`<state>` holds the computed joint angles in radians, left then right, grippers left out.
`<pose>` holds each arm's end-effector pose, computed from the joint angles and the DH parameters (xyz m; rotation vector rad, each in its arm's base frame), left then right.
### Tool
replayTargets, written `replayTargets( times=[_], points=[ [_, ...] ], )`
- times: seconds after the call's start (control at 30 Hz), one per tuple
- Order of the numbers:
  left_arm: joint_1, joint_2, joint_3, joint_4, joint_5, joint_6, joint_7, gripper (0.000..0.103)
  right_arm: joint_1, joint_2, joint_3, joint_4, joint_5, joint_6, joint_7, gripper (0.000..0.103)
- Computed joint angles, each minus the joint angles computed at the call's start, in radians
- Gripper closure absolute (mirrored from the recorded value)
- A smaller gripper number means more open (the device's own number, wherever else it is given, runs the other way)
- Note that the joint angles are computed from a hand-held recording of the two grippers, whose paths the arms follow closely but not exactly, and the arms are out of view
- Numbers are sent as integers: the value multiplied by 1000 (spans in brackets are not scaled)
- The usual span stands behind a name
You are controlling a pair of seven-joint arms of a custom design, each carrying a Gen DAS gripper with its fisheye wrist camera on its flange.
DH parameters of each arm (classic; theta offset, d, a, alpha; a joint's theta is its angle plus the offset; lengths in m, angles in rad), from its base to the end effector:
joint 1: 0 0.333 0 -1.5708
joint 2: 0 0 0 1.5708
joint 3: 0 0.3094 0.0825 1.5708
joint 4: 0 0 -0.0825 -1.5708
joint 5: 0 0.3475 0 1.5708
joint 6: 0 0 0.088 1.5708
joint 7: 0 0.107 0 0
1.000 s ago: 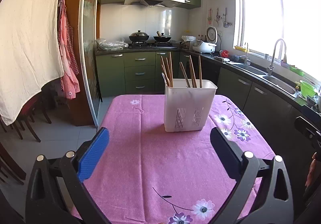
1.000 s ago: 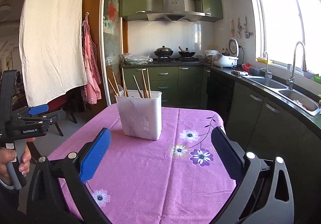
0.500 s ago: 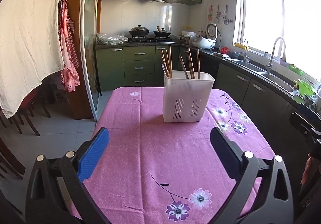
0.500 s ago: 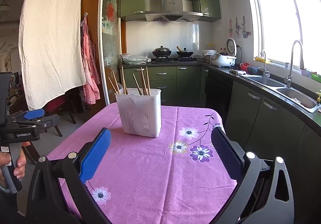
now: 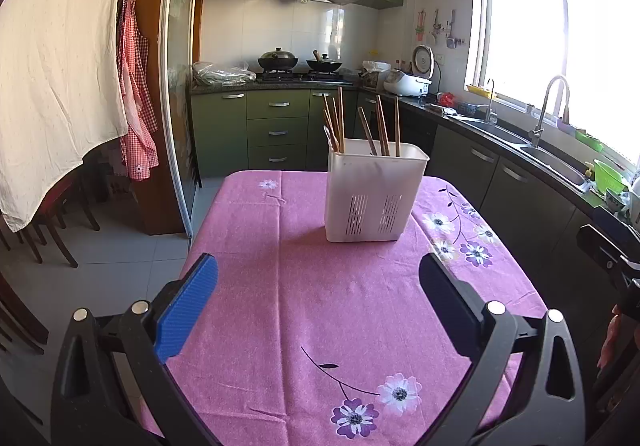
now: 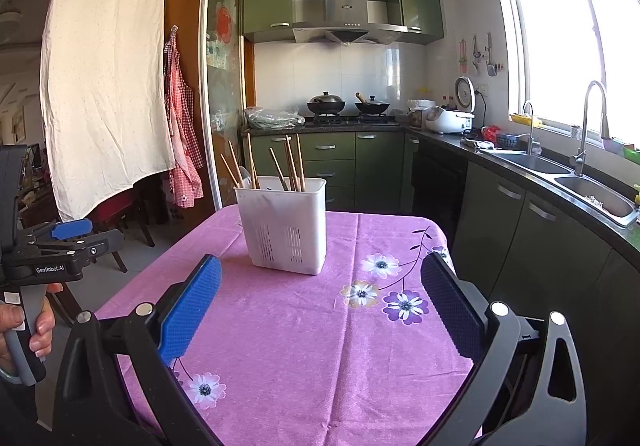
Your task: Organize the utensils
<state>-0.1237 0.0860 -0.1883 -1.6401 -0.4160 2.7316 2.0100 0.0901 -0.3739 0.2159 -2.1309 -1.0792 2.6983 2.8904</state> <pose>0.5788 -0.1643 0.6763 -1.2592 2.0046 -1.2009 0.4231 0.1841 0.6517 -1.3242 1.6168 -1.0911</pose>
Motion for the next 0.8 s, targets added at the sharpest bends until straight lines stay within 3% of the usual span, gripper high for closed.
replayTargets(
  times=[0.8],
  points=[
    [-3,5,1,19,22,-23,-26,7,3,4,3,2,4,-2,4,4]
  ],
)
